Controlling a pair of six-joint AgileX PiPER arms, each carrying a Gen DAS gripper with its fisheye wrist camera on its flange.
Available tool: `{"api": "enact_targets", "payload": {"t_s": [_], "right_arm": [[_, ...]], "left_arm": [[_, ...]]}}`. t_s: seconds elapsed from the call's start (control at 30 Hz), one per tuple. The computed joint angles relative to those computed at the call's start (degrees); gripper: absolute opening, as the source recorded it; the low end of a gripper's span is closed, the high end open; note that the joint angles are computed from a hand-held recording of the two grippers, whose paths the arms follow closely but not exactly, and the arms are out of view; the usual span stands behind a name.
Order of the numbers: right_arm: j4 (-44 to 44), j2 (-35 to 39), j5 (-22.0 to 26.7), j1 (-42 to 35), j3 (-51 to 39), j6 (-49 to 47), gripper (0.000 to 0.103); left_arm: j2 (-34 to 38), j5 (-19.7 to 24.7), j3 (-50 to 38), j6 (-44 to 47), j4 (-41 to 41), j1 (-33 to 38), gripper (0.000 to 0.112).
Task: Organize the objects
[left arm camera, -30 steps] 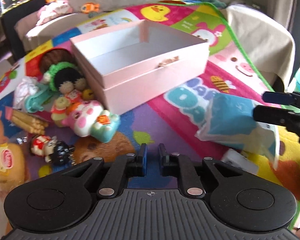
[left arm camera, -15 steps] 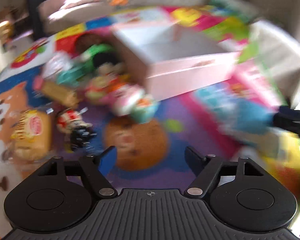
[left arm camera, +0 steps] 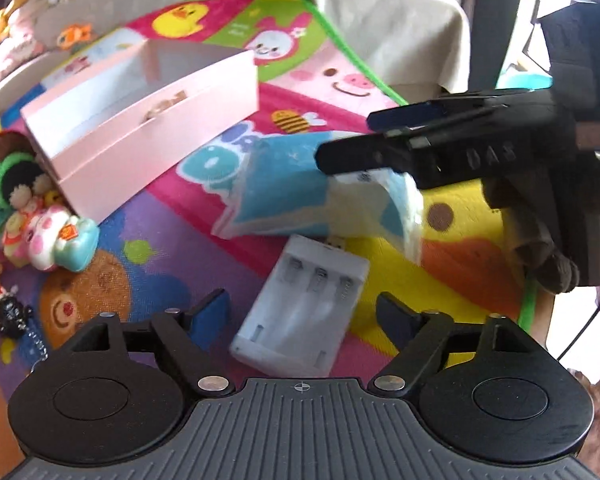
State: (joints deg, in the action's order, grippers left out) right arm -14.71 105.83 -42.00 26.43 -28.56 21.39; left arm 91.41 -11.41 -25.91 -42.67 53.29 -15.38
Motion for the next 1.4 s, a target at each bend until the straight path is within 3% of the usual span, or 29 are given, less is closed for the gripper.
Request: {"api": "enact_targets", "payload": {"t_s": [0.07,0.13,0.2,0.27,0.33,0.37,0.4,0.5,0.6,0.67,0.77,0.87,0.93,1.0,1.1,1.27,1.33,1.4], "right_arm": [[3.30,-1.20,3.69,1.91,-1.66,-7.49,0.086],[-0.19,-2.16,8.08,2.43,-4.39,-9.22,0.086],[-11.11,-1.99,12.41,1.52,-7.80,-2.35,0.086],[-22.57,-1.10,16.35,1.37,-11.39,6.68,0.085],[-27.98,-0.36,19.09,2.45,-13.20,11.14,0.077],[-27.25,-0.53,20.64,3.38,-13.29,10.23,0.060],[-26.71,-0.80,21.61,3.98,-13.21,9.24,0.052],[-27.14,-4.60,19.64,2.79,-9.91,9.51,0.050],[-29.40,-10.17,15.76,-0.32,-6.76,12.08,0.050],[-30.72,-12.42,13.90,-2.10,-6.46,14.55,0.050],[-28.87,-14.05,12.02,-3.49,-6.18,14.61,0.050],[-28.32,-13.16,12.64,-3.90,-7.16,16.65,0.050],[-25.64,-12.31,14.44,-3.42,-7.54,15.14,0.050],[-20.71,-11.76,16.07,-2.71,-7.60,11.08,0.050],[-16.88,-11.23,17.84,-2.30,-8.73,8.65,0.050],[-18.69,-9.02,22.72,0.65,-17.61,13.52,0.050],[-20.75,-5.60,28.14,3.30,-25.74,16.54,0.050],[-16.28,0.07,35.91,6.14,-36.53,10.81,0.050]], "left_arm": [[-0.26,0.67,0.05,-0.69,1.29,0.15,0.082],[-1.35,1.28,0.78,1.23,-0.23,-0.67,0.074],[-3.09,2.01,1.58,-1.96,2.08,-1.12,0.058],[-4.51,1.84,3.03,-0.45,-0.21,-1.16,0.054],[-6.34,0.71,4.99,-3.53,1.78,0.34,0.054],[-6.93,0.72,5.28,-4.58,2.07,0.81,0.054],[-8.70,0.81,6.19,-4.13,1.06,1.42,0.053],[-15.39,1.62,7.32,7.94,-13.42,3.11,0.053],[-17.19,5.52,0.93,21.20,-30.61,5.78,0.053],[-12.57,5.79,-6.43,30.14,-42.07,8.70,0.053],[-0.38,0.93,-17.09,41.46,-59.25,10.11,0.053],[11.20,1.18,-27.46,44.20,-70.32,9.76,0.052],[14.82,4.15,-30.77,38.84,-69.46,10.19,0.052],[13.88,3.35,-28.75,36.01,-69.09,10.16,0.052],[7.01,-4.78,-17.64,28.18,-61.35,11.53,0.052],[-6.24,-14.37,0.88,10.36,-36.60,21.12,0.052],[-10.18,-15.93,6.34,4.17,-26.29,26.48,0.052],[-12.64,-18.29,10.57,-0.50,-17.89,32.57,0.052]]}}
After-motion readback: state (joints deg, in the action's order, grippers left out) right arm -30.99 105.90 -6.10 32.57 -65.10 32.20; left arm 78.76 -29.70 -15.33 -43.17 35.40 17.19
